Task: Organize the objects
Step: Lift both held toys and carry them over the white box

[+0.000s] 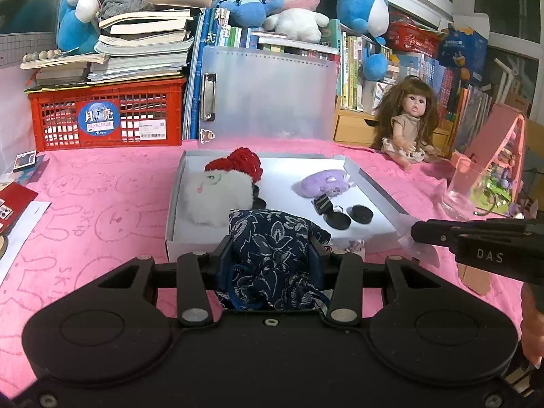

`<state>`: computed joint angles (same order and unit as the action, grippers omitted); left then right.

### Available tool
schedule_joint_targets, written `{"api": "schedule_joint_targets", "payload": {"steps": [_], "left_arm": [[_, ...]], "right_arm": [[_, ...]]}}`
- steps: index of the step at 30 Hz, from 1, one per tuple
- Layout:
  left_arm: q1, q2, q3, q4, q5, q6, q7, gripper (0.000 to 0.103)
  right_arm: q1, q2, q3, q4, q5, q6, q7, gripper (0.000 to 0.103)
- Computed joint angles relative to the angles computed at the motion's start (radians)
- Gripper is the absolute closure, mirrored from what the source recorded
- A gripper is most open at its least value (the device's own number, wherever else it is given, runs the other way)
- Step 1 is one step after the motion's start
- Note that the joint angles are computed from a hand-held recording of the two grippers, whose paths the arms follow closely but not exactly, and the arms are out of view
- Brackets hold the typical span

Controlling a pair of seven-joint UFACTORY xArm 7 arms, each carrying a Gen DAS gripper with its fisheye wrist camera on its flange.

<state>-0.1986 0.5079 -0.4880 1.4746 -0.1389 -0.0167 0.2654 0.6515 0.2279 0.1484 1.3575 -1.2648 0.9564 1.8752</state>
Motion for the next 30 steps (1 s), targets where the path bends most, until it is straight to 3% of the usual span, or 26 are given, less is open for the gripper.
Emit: {"api": "schedule_joint_targets", "payload": {"steps": [19, 30], "left_arm": [[-0.209, 0.26, 0.241, 0.459, 0.03, 0.198, -0.143, 0.061], [-0.27, 0.426, 0.315, 0.724, 0.07, 0.331, -0.205, 0.061]], "right_arm": [[-0.061, 0.047, -0.051, 0.056, 0.023, -0.068, -0.046, 0.085], [-0.093, 0.113, -0.099, 0.111, 0.099, -0.162, -0.118, 0.085]]}}
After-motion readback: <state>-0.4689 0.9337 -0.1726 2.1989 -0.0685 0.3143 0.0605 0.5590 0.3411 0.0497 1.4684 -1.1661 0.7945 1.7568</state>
